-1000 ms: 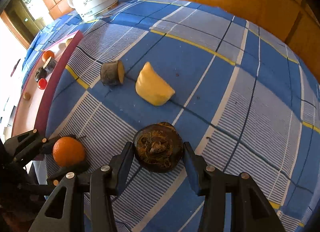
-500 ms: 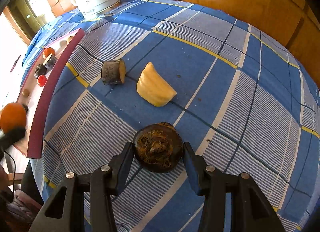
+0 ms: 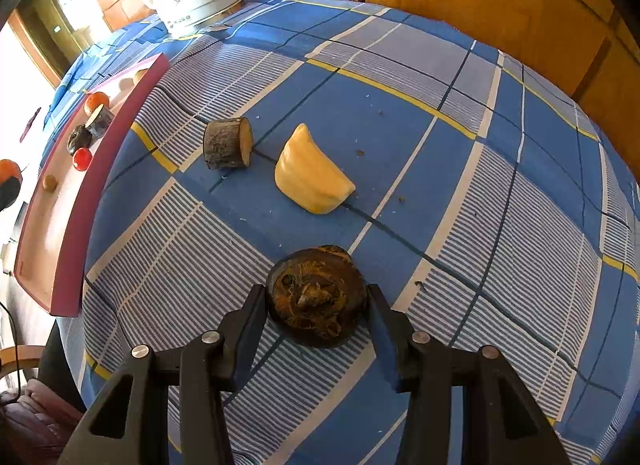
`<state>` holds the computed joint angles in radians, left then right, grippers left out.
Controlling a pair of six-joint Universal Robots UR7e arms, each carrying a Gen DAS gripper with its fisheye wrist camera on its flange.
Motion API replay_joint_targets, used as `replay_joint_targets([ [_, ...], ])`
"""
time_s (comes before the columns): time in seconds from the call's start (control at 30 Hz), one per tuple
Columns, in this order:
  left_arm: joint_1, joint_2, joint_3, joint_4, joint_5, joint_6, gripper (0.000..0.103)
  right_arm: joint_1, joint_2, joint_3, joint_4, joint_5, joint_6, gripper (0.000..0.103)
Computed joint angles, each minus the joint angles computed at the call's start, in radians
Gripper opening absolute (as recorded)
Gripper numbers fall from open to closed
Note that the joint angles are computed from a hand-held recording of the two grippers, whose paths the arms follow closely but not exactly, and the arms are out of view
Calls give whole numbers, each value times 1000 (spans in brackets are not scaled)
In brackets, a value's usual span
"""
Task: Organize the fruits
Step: 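Carry the orange over the tray with the left tool while the right tool holds the dark fruit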
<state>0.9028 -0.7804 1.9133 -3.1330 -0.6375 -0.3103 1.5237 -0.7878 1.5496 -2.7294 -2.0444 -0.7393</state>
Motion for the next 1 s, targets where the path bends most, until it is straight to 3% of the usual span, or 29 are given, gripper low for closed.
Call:
replay_joint_targets([
  [0.77, 9, 0, 10, 40, 4, -44, 37, -7, -11, -9, 29, 24, 32, 50],
  [1.0, 39, -47, 40, 48, -13, -111, 37, -2, -5, -2, -9, 4, 5, 50],
])
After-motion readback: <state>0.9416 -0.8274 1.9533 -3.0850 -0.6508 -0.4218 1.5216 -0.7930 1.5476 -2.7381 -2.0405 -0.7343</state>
